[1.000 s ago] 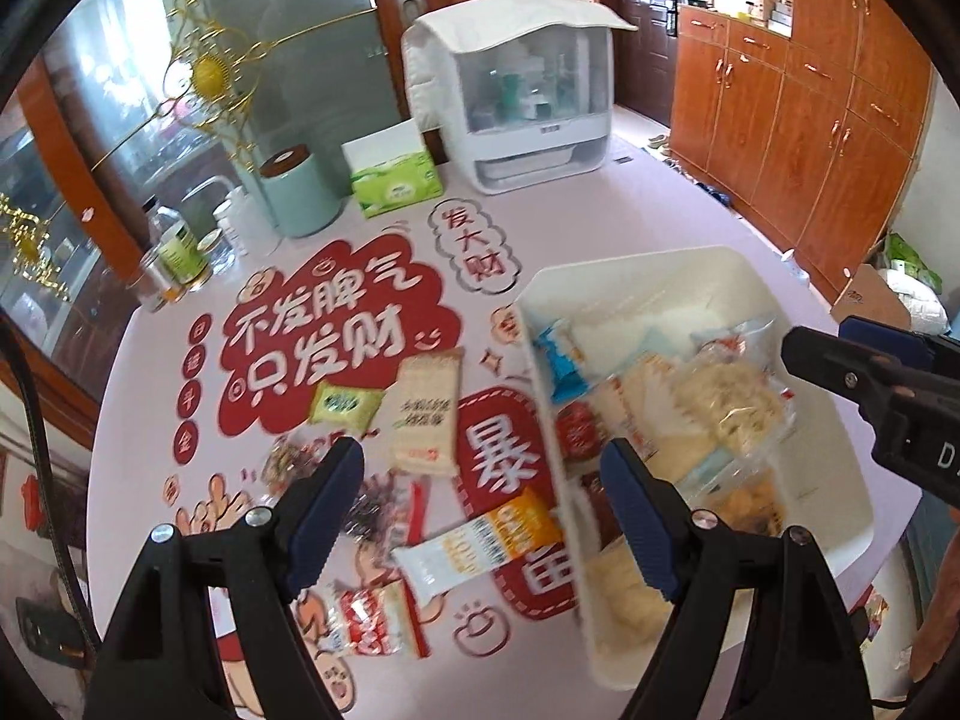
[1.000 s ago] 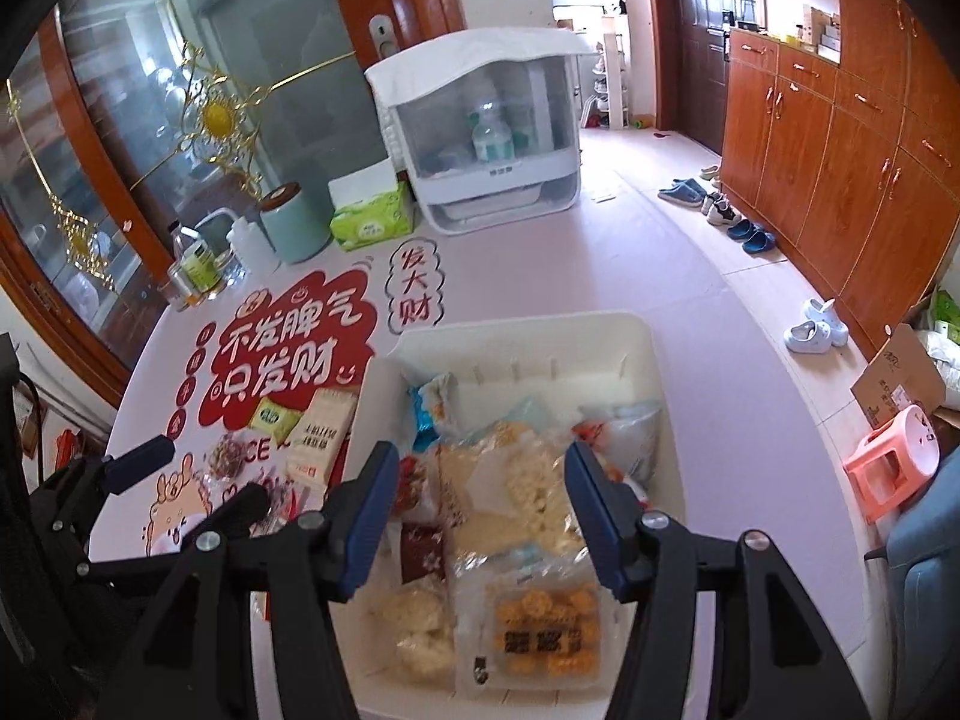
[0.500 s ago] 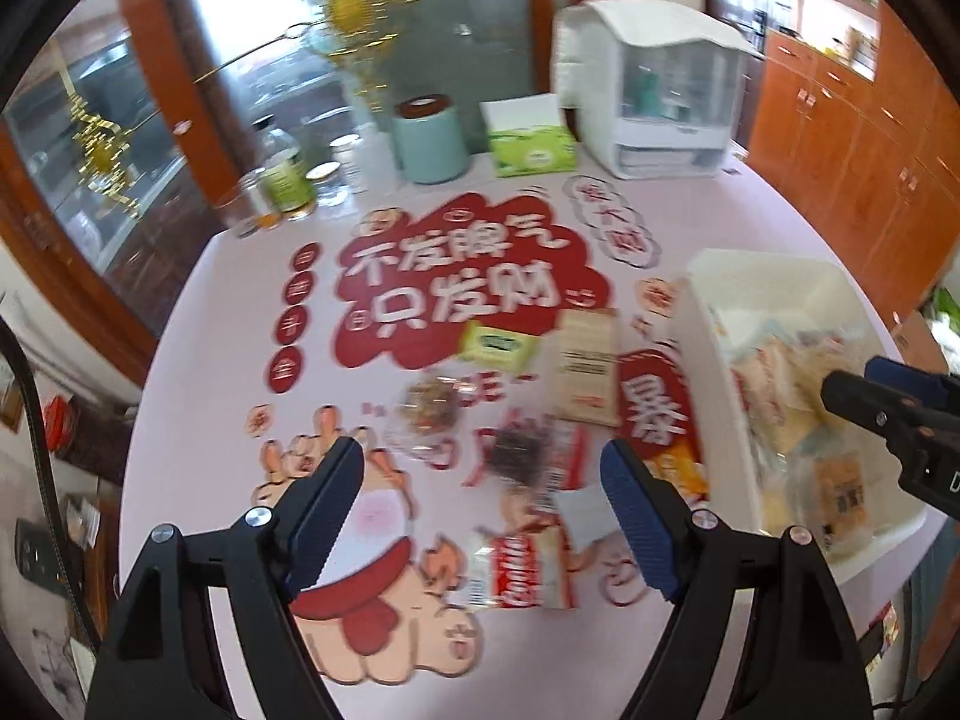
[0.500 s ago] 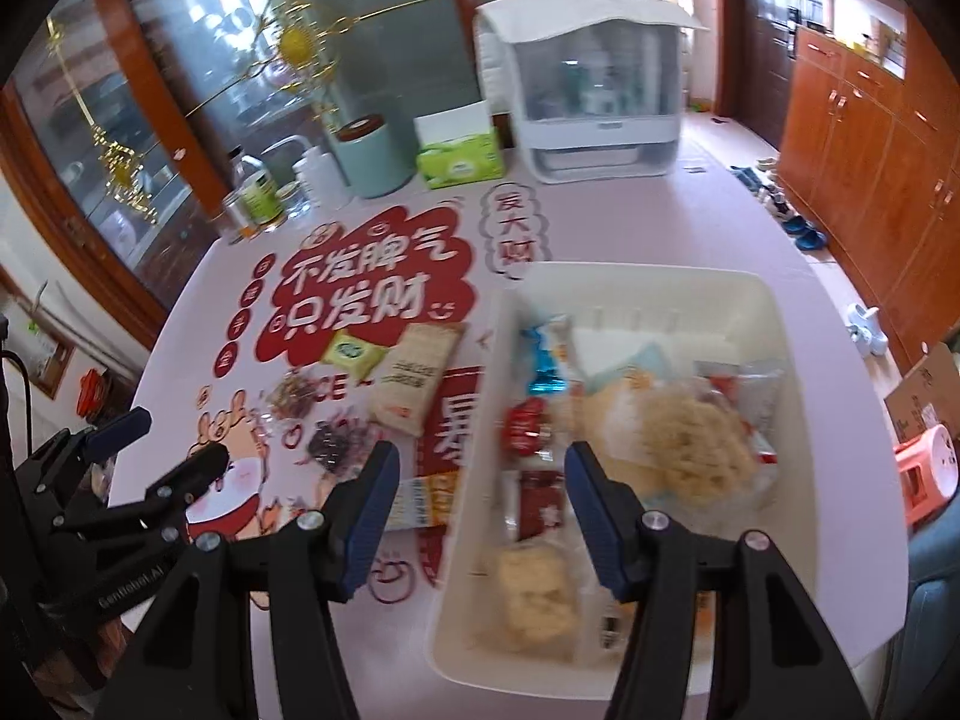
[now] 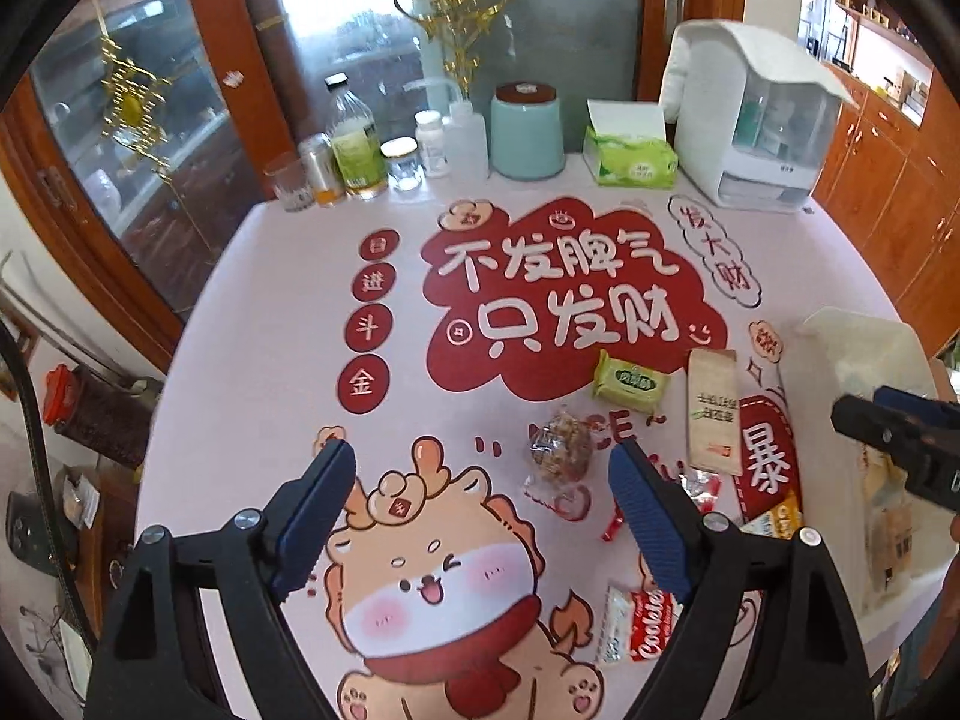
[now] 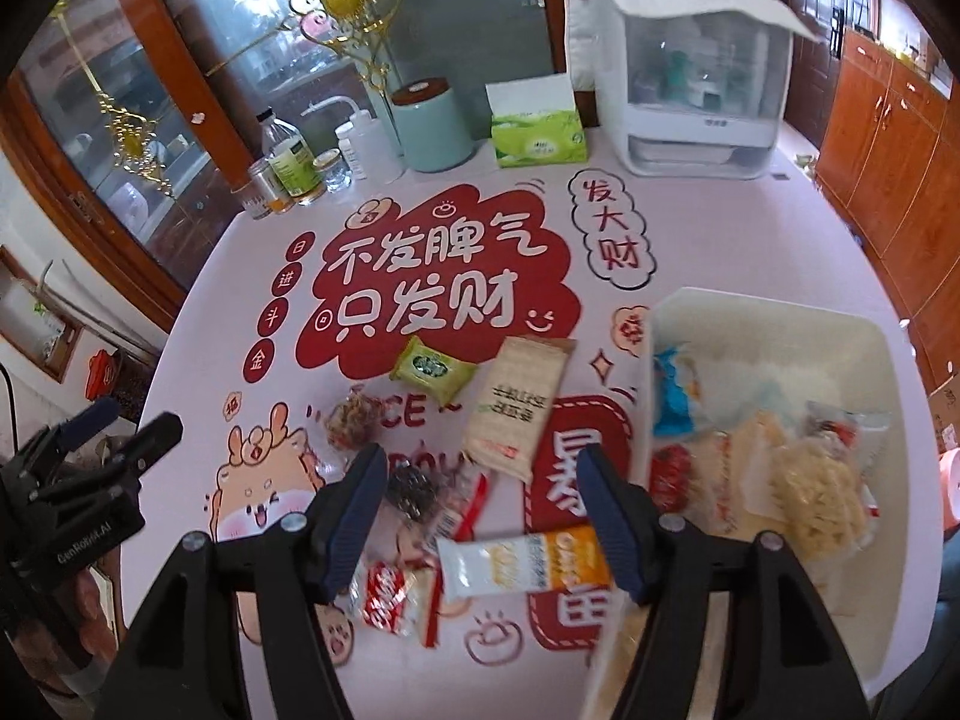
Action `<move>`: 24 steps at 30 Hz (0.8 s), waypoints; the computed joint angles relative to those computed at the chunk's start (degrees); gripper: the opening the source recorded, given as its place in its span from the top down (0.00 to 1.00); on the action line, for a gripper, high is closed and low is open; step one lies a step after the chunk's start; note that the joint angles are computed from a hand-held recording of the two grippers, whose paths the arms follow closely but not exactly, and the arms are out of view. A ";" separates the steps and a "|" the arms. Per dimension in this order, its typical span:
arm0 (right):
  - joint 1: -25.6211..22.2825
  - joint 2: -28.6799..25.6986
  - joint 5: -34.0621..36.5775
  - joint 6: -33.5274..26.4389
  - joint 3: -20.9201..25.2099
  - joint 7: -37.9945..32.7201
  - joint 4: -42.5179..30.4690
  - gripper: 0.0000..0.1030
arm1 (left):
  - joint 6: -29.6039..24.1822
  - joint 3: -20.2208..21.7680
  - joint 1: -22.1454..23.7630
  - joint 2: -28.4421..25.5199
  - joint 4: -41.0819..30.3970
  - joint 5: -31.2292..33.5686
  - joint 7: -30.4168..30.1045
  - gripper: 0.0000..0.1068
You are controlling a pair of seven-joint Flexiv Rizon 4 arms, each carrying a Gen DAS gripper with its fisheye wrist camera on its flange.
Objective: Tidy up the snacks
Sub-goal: 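Move both grippers back over the remaining snacks on the table, then grasp the nut bag with left gripper while right gripper grasps the tan biscuit packet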
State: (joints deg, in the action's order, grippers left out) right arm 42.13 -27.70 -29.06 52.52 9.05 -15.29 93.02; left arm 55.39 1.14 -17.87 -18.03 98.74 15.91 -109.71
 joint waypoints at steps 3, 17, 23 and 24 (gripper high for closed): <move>-0.76 -3.66 2.97 -1.67 0.46 -1.56 -4.36 0.35 | 0.15 -1.23 1.39 -3.61 -1.34 -2.71 3.43 0.20; -1.80 -16.70 12.81 -10.76 0.05 -5.54 -17.58 0.35 | -1.94 -1.60 0.98 -17.75 -8.49 -11.73 12.10 0.20; -1.72 -19.23 14.50 -12.62 -0.46 -6.35 -19.94 0.35 | -2.09 -1.06 0.23 -20.08 -9.95 -13.11 13.24 0.20; -1.76 -19.48 14.69 -12.68 -0.47 -6.48 -20.12 0.35 | -2.21 -1.02 0.21 -20.38 -10.18 -13.39 13.26 0.20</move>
State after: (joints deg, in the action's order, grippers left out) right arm 40.36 -47.18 -14.38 39.84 8.57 -21.77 72.91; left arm 53.18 0.11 -17.65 -38.40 88.56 2.52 -96.45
